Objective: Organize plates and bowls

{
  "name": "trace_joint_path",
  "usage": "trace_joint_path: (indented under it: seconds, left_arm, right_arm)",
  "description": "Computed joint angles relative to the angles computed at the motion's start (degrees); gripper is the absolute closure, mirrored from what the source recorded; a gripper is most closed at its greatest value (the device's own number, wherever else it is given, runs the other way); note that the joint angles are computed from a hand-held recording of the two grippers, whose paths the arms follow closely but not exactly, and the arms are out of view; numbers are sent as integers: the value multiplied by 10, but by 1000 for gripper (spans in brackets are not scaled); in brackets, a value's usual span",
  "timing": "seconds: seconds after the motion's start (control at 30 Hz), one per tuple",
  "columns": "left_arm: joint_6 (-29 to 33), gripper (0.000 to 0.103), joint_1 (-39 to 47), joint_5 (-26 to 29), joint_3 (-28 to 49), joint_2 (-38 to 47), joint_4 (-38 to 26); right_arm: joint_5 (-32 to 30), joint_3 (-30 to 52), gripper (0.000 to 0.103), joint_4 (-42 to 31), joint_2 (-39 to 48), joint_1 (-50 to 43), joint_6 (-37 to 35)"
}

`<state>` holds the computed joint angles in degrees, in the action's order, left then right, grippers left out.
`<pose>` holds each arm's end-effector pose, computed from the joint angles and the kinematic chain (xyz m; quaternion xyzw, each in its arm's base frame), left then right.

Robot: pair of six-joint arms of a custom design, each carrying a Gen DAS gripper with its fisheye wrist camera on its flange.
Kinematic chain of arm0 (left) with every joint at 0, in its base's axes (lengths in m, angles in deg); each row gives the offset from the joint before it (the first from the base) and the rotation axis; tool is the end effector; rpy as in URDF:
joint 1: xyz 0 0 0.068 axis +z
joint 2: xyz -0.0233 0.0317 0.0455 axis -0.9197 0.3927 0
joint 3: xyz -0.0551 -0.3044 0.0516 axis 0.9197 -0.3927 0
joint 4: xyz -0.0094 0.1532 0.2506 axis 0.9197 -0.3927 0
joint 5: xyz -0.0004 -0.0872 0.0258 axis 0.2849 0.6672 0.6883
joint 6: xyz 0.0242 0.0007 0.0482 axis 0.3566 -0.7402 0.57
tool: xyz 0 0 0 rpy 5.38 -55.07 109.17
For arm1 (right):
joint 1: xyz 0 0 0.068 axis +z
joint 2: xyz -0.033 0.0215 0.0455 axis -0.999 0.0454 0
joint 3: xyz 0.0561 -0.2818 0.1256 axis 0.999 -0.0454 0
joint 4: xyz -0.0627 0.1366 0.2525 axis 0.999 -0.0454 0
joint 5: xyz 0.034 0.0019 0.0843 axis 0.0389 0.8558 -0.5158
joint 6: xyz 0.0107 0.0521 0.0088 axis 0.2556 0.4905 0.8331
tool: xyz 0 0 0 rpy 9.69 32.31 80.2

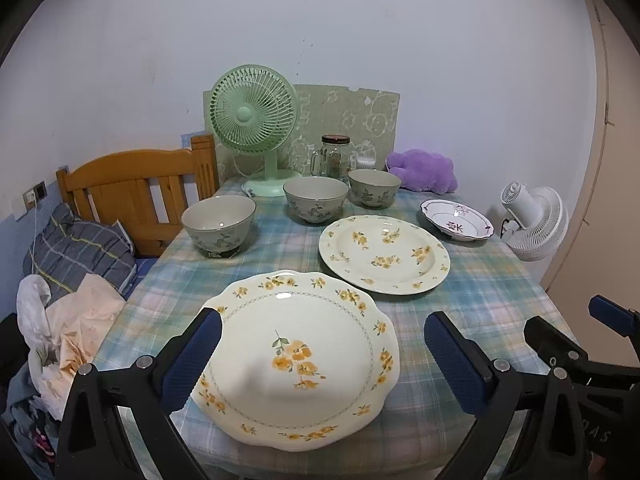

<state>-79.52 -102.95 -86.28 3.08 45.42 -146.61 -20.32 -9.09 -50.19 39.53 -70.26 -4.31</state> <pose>0.1536 -0.0791 0.3768 -0.2270 0.8507 0.0986 0.4637 0.2343 0.0767 0.3845 -0.2410 0.8718 0.0782 0.4191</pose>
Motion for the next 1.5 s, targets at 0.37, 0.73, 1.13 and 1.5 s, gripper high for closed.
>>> trace_joint_path:
  seconds: [0.37, 0.73, 1.13, 1.5]
  left_arm:
    - [9, 1, -20, -9, 6, 9, -1]
    - [4, 2, -24, -6, 4, 12, -1]
    - [8, 2, -28, -5, 4, 14, 5]
    - [-16, 1, -43, -13, 10, 28, -6]
  right_arm:
    - [-15, -2, 9, 4, -3, -22, 22]
    - [-14, -5, 9, 2, -8, -28, 22]
    - [-17, -3, 9, 2, -3, -39, 23]
    - [-11, -5, 9, 3, -7, -34, 23]
